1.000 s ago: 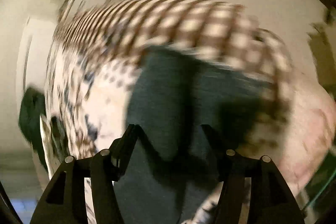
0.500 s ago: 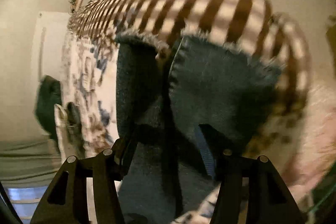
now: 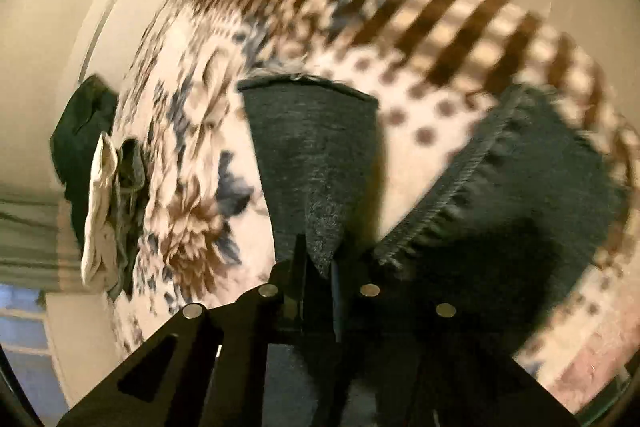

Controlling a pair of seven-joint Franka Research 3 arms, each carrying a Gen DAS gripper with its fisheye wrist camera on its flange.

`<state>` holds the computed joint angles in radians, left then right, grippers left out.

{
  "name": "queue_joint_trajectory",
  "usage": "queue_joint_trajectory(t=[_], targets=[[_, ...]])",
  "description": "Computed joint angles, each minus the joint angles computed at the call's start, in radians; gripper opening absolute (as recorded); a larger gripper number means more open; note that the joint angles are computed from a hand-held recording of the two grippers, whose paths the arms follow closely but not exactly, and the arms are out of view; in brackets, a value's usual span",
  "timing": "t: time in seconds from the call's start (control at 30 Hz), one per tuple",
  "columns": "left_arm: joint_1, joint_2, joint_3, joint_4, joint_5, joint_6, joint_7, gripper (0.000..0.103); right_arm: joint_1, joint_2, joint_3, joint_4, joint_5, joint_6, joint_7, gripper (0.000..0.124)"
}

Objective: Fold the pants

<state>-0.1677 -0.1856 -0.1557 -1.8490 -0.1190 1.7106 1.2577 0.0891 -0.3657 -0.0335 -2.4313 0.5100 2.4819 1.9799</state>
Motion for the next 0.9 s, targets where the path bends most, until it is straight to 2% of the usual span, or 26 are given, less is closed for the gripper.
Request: queue_joint_trajectory(t=[0.07, 0.1, 0.13, 0.17, 0.2, 0.23, 0.27, 0.3, 0.33, 0.4, 0.5, 0.57, 0.6, 0.67, 0.77, 0.8, 0.83, 0.9], targets=[[0.000, -0.014, 0.000, -0.001, 0.000, -0.002, 0.001, 0.088, -0.022, 0.000, 0.030, 0.024, -0.106, 0.033, 0.094, 0.009], [-0.001, -0.017, 0.000, -0.001, 0.000, -0.001, -0.002, 0.088, -0.060, -0.023, 0.060, 0.034, -0.204, 0.003, 0.205, 0.009], [-0.001, -0.026, -0.001, -0.004, 0.000, -0.002, -0.006, 0.088, -0.079, -0.047, 0.068, 0.030, -0.269, -0.022, 0.246, 0.009], [-0.001, -0.029, 0.000, -0.009, 0.002, 0.003, -0.009, 0.088, -0.109, -0.058, 0.086, 0.038, -0.323, -0.088, 0.278, 0.009], [-0.001, -0.031, 0.000, -0.018, 0.001, 0.010, -0.013, 0.088, -0.129, -0.053, 0.088, 0.048, -0.374, -0.196, 0.312, 0.013], [-0.001, -0.031, 0.002, -0.022, -0.002, 0.011, -0.016, 0.088, -0.115, -0.043, 0.058, 0.045, -0.357, -0.249, 0.309, 0.025], [-0.002, -0.032, 0.002, -0.028, -0.006, 0.012, -0.021, 0.088, -0.100, -0.033, 0.027, 0.029, -0.301, -0.270, 0.298, 0.029], [-0.002, -0.035, 0.004, -0.038, -0.012, 0.014, -0.026, 0.088, -0.077, -0.042, -0.031, -0.021, -0.176, -0.254, 0.265, 0.029], [-0.002, -0.041, 0.005, -0.045, -0.016, 0.016, -0.026, 0.088, -0.068, -0.070, -0.054, -0.070, -0.109, -0.201, 0.252, 0.031], [-0.003, -0.053, 0.007, -0.064, -0.016, 0.026, -0.023, 0.088, -0.077, -0.133, -0.055, -0.149, -0.028, -0.091, 0.242, 0.035], [-0.004, -0.071, 0.011, -0.094, -0.010, 0.033, -0.008, 0.088, -0.100, -0.139, -0.031, -0.166, -0.050, -0.059, 0.287, 0.035], [-0.001, -0.075, 0.015, -0.098, -0.008, 0.026, -0.006, 0.088, -0.122, -0.094, 0.005, -0.129, -0.120, -0.101, 0.314, 0.034], [0.001, -0.094, 0.018, -0.120, -0.007, 0.030, -0.001, 0.088, -0.131, -0.033, 0.038, -0.070, -0.220, -0.166, 0.355, 0.034], [0.008, -0.128, 0.022, -0.153, 0.018, 0.042, -0.002, 0.088, -0.117, 0.013, 0.043, -0.004, -0.279, -0.232, 0.390, 0.034], [0.033, -0.200, 0.059, -0.207, 0.012, 0.083, -0.006, 0.088, -0.079, 0.045, 0.058, 0.122, -0.337, -0.355, 0.365, 0.036], [0.044, -0.229, 0.077, -0.225, 0.003, 0.096, -0.008, 0.088, -0.045, 0.045, 0.066, 0.167, -0.357, -0.383, 0.346, 0.043], [0.061, -0.261, 0.096, -0.242, 0.000, 0.103, -0.014, 0.088, -0.028, 0.048, 0.079, 0.195, -0.355, -0.404, 0.331, 0.056], [0.105, -0.329, 0.145, -0.280, 0.001, 0.107, -0.029, 0.088, 0.022, 0.070, 0.109, 0.265, -0.306, -0.443, 0.295, 0.062]])
